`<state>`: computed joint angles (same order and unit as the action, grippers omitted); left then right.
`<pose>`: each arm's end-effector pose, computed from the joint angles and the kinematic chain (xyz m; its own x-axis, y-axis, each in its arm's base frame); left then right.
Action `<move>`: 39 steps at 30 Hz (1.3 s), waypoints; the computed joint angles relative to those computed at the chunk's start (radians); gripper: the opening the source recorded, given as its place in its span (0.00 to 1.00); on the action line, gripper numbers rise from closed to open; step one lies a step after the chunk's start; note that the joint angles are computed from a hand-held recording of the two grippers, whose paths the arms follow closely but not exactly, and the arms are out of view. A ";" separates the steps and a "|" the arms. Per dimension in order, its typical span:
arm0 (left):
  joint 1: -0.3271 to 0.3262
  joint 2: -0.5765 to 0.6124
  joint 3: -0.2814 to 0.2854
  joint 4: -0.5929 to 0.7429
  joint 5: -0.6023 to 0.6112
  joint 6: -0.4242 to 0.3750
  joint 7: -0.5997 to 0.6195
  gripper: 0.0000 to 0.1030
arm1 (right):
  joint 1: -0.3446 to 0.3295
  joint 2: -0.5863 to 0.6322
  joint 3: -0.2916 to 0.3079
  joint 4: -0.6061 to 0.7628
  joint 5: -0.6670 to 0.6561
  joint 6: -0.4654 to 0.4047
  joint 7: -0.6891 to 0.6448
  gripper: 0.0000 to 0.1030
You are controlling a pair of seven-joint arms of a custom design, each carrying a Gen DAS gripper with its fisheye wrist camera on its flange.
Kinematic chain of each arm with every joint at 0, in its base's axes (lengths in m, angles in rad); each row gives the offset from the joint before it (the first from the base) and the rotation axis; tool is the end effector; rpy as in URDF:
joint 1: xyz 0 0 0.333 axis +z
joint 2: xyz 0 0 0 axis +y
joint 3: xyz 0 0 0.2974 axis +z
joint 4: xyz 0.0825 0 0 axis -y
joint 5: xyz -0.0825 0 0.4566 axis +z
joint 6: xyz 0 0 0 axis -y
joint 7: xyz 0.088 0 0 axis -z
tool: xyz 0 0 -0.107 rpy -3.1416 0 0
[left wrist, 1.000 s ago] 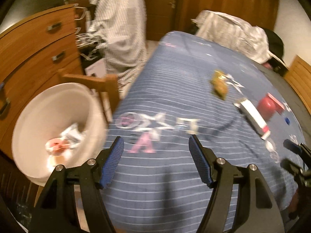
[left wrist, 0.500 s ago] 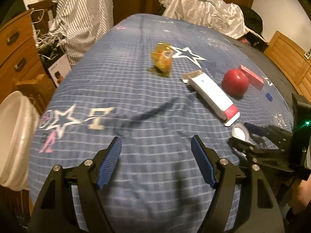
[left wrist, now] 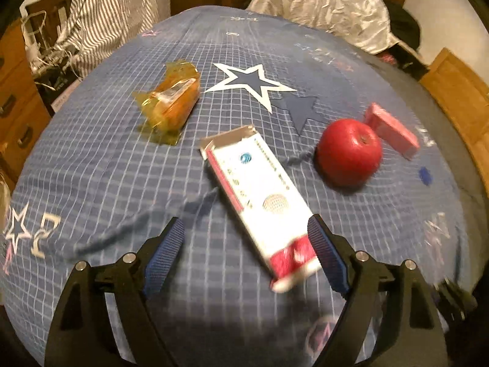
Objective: Collect trash
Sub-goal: 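Grasp the white medicine box with the left tool while the right tool grasps the clear cup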
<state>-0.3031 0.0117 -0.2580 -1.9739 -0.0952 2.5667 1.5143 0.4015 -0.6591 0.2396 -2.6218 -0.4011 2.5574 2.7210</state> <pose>0.5677 -0.3545 0.4800 -0.4540 -0.8828 0.1206 -0.7764 0.3256 -0.5396 0.3763 0.2845 0.4712 -0.1651 -0.9662 -0.1978 -0.7391 0.2540 -0.6238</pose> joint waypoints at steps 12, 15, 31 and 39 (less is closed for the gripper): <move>-0.033 0.095 0.011 0.087 0.164 -0.022 -0.157 0.83 | -0.010 0.044 0.001 -0.009 0.005 0.111 0.000 0.40; -0.022 0.092 0.003 0.072 0.089 -0.006 -0.096 0.68 | -0.014 0.053 0.013 0.000 -0.005 0.102 0.008 0.41; 0.012 -0.150 0.030 -0.164 -0.408 -0.021 0.498 0.49 | -0.052 0.031 0.069 0.007 -0.087 0.068 0.105 0.40; -0.040 -0.332 0.049 -0.342 -0.467 0.135 0.557 0.49 | -0.069 -0.040 0.154 0.034 -0.227 -0.041 0.251 0.40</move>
